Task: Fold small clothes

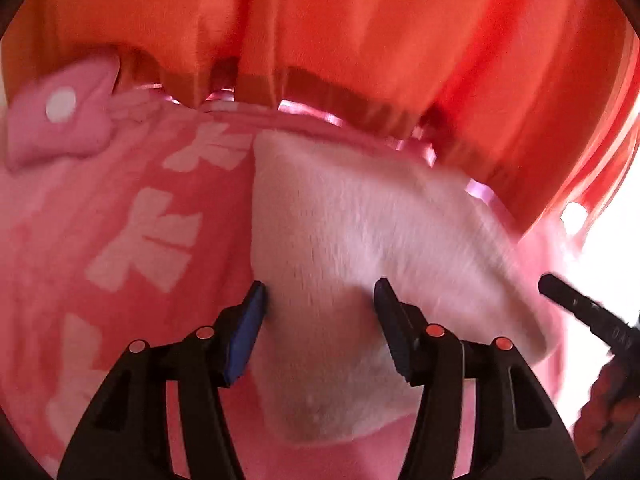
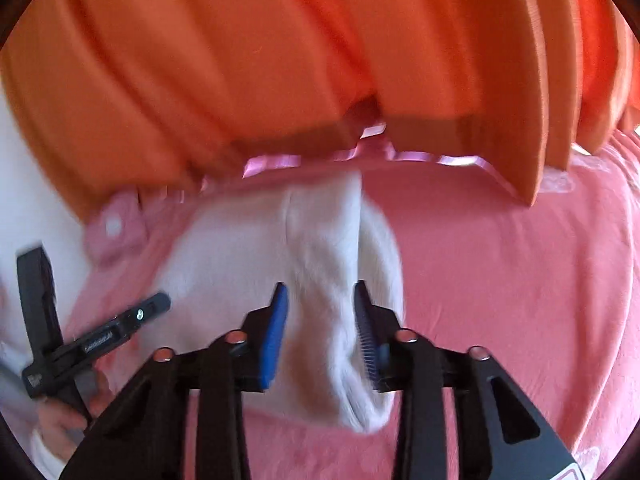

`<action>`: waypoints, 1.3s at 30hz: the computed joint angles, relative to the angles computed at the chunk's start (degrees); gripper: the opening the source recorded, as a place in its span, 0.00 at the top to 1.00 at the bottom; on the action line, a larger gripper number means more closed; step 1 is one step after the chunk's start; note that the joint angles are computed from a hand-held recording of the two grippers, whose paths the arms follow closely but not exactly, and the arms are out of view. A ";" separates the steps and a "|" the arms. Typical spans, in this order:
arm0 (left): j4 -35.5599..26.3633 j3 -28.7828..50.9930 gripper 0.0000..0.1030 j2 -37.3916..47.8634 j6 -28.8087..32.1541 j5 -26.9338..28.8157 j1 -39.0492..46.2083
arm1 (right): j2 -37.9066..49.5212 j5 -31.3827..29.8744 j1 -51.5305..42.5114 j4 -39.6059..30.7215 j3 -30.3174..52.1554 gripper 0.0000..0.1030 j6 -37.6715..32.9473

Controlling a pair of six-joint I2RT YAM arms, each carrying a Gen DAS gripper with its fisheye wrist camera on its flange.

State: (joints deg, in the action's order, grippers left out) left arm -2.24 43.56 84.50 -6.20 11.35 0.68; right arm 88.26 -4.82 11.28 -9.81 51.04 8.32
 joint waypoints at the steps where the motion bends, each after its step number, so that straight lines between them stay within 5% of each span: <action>1: -0.28 0.06 0.46 1.00 1.22 -3.26 -1.68 | 4.08 1.09 0.03 -3.39 2.37 0.76 -1.17; 8: -1.20 -1.12 0.38 -0.01 -1.41 -1.11 0.78 | 3.46 -5.08 -3.97 -2.47 0.87 0.73 2.35; 10: -0.73 -4.56 0.39 -5.37 -2.65 -4.83 -1.22 | -2.32 -0.97 -1.19 -1.63 -2.12 0.69 3.77; 12: -2.25 -8.56 0.22 -12.37 -3.66 -9.72 -4.13 | -8.98 5.09 2.51 0.47 -7.09 0.60 4.34; 14: -3.21 -12.18 0.12 -17.62 -5.62 -15.04 -6.93 | -14.38 12.63 5.81 4.06 -12.76 0.37 3.96; 18: -5.24 -17.70 0.09 -22.93 -8.13 -21.86 -12.11 | -24.88 22.63 11.33 3.80 -21.79 0.28 4.72; 26: -2.69 -23.57 0.09 -24.26 -13.52 -30.62 -21.52 | -25.59 26.11 16.16 3.10 -27.91 0.27 11.65; 39: 2.71 -22.92 0.10 -16.59 -16.08 -33.98 -24.99 | -19.46 27.26 17.93 6.50 -27.23 0.27 13.04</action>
State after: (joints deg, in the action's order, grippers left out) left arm 0.47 20.64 67.91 -22.28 -22.62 -24.32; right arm 68.79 22.43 29.21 -3.31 23.81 21.36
